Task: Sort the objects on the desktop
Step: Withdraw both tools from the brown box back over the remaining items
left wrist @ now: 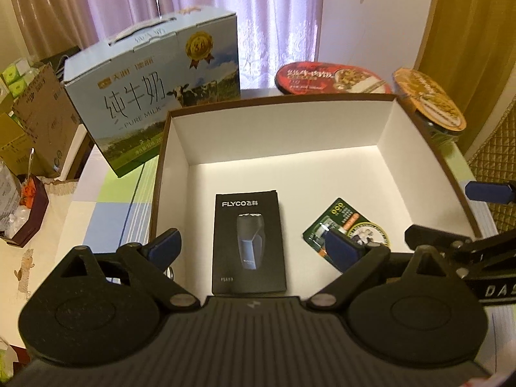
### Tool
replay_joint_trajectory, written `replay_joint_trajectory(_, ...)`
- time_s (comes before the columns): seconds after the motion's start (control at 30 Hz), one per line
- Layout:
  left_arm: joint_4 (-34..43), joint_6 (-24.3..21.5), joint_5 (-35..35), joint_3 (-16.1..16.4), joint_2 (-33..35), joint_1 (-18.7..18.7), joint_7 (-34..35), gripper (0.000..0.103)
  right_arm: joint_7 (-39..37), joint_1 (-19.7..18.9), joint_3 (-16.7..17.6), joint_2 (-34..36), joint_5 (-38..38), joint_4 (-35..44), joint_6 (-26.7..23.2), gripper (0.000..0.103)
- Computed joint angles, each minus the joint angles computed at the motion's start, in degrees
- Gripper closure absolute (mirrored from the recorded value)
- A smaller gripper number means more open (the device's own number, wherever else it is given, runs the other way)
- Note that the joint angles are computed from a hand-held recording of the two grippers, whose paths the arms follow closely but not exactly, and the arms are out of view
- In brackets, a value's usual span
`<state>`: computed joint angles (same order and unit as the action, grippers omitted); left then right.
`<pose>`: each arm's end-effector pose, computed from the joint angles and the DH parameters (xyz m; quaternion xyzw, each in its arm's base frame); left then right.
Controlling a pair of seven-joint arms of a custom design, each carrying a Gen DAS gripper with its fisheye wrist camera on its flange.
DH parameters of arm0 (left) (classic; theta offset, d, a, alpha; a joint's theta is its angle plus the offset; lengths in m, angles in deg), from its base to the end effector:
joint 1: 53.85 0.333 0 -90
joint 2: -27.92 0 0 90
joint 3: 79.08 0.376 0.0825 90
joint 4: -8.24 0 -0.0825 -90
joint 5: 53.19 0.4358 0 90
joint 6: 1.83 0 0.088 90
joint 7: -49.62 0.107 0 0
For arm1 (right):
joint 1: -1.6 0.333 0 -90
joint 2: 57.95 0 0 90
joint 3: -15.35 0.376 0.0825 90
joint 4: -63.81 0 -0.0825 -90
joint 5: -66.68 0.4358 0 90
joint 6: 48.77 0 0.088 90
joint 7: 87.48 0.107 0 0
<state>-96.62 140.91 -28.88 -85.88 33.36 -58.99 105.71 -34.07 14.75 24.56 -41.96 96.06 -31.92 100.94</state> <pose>0.6718 -0.1410 0.5826 -0.7097 0.6279 -0.1923 0.2550 0.7046 0.2625 0.5562 -0.8291 0.4118 -0.1173 0.3595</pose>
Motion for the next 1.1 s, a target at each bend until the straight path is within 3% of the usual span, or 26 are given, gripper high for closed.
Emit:
replay_joint_trajectory(0.23, -5.5, 1.7, 2.4, -1.1, -5.7, -0.2, -3.0, 0.007, -7.2, -1.6, 0.3, -7.2, 9.1, -7.9, 2.2, 0.002)
replay_joint_trajectory(0.53, -13.3, 2.0, 3.1, -3.3, -13.5, 0.8, -5.8, 0.007, -13.4, 0.2, -3.7, -15.8, 18.0, -16.8, 1.2, 0.002)
replay_joint_trajectory(1.1, -23.6, 0.7, -4.3, -6.4, -23.0, 0.0, -5.1, 0.007, -14.4, 3.1, -9.0, -25.4, 15.5, -29.0, 0.1, 0.002)
